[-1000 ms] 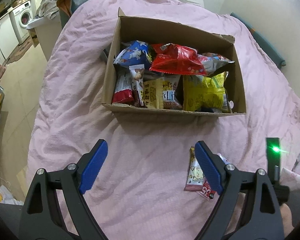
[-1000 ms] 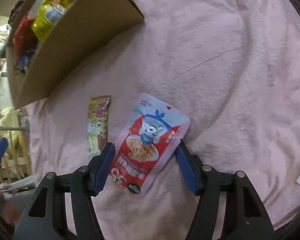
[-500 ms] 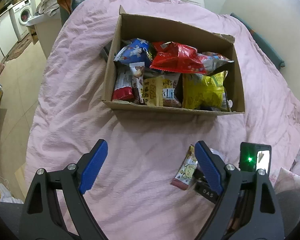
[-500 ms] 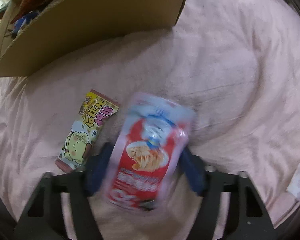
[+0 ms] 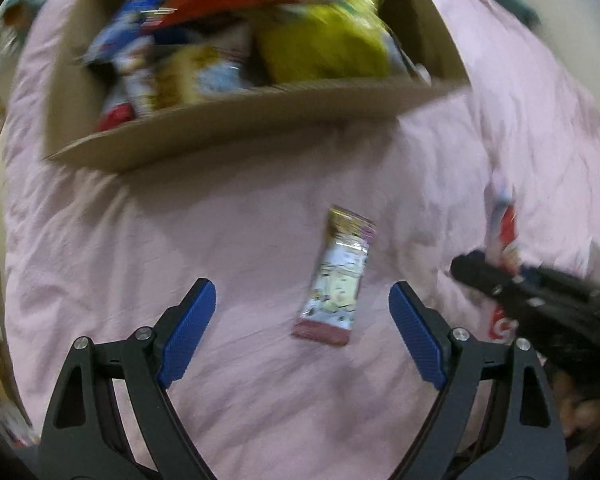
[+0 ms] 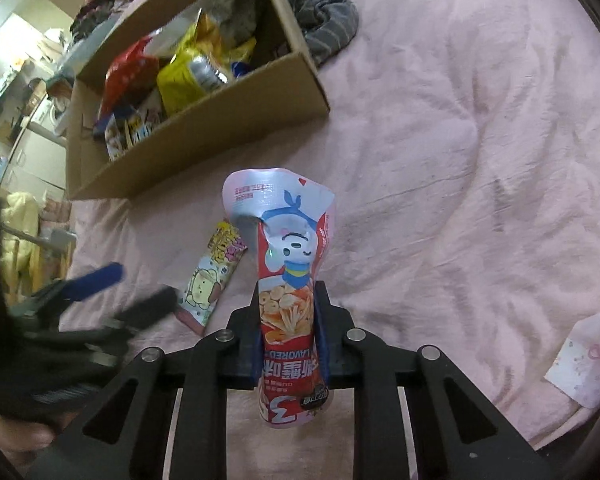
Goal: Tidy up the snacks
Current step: 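Grasp the white-red shrimp bag with the right gripper while the left grasps the yellow candy bar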
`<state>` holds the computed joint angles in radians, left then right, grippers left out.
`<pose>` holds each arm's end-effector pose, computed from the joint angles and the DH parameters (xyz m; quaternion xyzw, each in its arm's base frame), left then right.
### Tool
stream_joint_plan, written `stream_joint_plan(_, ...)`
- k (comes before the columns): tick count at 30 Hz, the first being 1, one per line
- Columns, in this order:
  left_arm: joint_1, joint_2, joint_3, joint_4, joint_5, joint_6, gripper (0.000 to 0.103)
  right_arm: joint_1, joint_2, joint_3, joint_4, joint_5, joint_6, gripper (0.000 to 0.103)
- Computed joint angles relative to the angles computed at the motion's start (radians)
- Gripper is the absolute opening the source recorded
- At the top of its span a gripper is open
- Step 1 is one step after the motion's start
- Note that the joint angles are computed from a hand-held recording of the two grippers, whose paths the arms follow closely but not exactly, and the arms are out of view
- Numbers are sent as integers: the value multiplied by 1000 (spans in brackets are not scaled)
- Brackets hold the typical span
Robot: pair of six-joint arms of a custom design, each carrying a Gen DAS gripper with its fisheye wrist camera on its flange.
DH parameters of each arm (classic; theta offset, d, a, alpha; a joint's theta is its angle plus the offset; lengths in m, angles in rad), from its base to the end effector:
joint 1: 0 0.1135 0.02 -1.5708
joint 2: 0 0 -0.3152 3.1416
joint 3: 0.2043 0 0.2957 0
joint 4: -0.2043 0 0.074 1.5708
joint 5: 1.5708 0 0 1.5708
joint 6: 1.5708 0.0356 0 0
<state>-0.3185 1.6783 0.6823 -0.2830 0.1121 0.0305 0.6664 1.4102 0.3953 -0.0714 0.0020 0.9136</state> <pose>0.2771 -0.0956 0.1117 0.1795 0.9714 -0.0757 0.1357 0.1764 0.1387 0.1134 0.1199 0.9634 0.1697 0.1695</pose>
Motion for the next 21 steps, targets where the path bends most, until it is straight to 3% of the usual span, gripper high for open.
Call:
stream_joint_plan(2,-43,43,12,22,-25,16,80,-42,-8,16,-20,-17,-34,22)
stream_joint_plan(3,-58,55,12,40,-34,22,70,-49,-19,8,-18,-21,-33,22)
stream_joint_plan(8,-81,130,38,73,5,0,65,-106,-12,13,-12,-53,-56,22)
stream_joint_plan(13,-104,172,39,92,-44,18,46,-107,-31,6,-11,-54,-52,22)
stream_joint_plan(15,-98,162,32,101,-27,22,24,-104,-34,7,-13,-54,-58,22)
stream_joint_plan(21,-86,125,12,89,-14,35,24,-116,-19,1,14,-95,-53,22)
